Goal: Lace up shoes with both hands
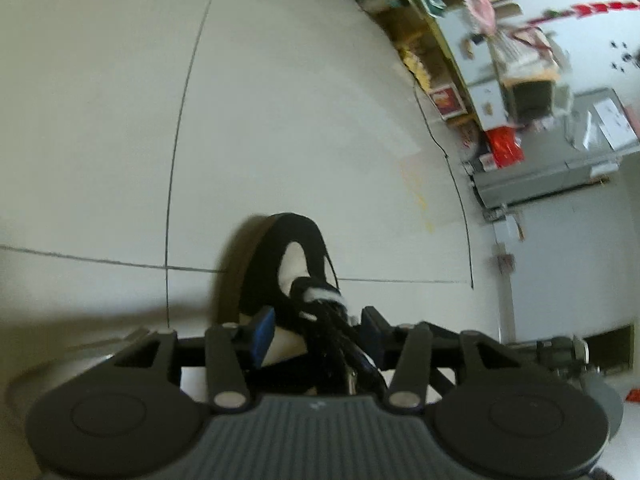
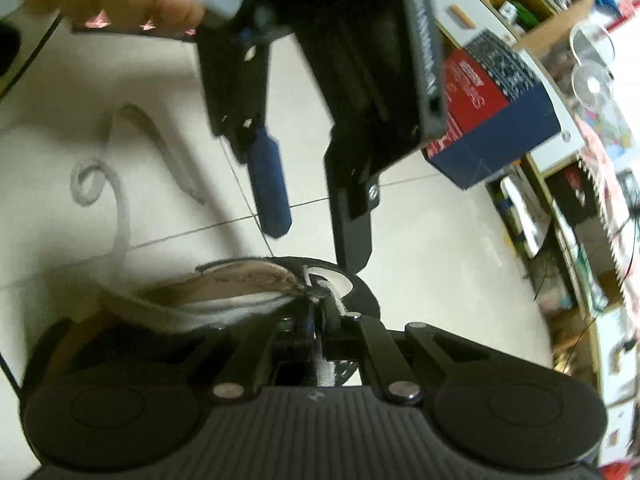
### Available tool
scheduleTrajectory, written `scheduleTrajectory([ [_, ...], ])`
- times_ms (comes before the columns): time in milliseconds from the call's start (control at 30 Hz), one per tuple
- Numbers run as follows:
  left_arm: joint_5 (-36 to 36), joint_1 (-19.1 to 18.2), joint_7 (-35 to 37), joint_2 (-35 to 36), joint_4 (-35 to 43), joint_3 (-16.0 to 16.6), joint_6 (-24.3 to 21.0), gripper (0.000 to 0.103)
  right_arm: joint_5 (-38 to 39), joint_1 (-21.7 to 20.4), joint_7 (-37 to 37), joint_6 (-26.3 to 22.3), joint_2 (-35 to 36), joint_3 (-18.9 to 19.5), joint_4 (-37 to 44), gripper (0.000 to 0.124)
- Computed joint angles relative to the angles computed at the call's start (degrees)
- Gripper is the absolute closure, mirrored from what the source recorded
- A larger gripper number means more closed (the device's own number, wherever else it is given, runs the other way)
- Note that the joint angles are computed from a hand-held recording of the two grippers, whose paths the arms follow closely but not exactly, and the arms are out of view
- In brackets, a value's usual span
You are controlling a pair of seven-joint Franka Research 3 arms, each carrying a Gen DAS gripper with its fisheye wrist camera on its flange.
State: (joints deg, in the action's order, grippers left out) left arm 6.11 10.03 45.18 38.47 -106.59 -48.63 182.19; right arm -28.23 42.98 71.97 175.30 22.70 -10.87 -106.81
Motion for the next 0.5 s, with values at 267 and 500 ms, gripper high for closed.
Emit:
scheduleTrajectory([
  [267,-1.44,-10.19,-4.47,-3.31,0.99,10.31,1.20,0.082,3.61,-1.67,-0.13,-1.30,0.30,2.46,0.53,0.120],
  [500,-0.68,-9.18,-7.66,-3.40,-0.17,9.62,2.98,0.083,6.18,-2.40,-0.03,-1.91,0.32,3.59,0.62,0.120],
])
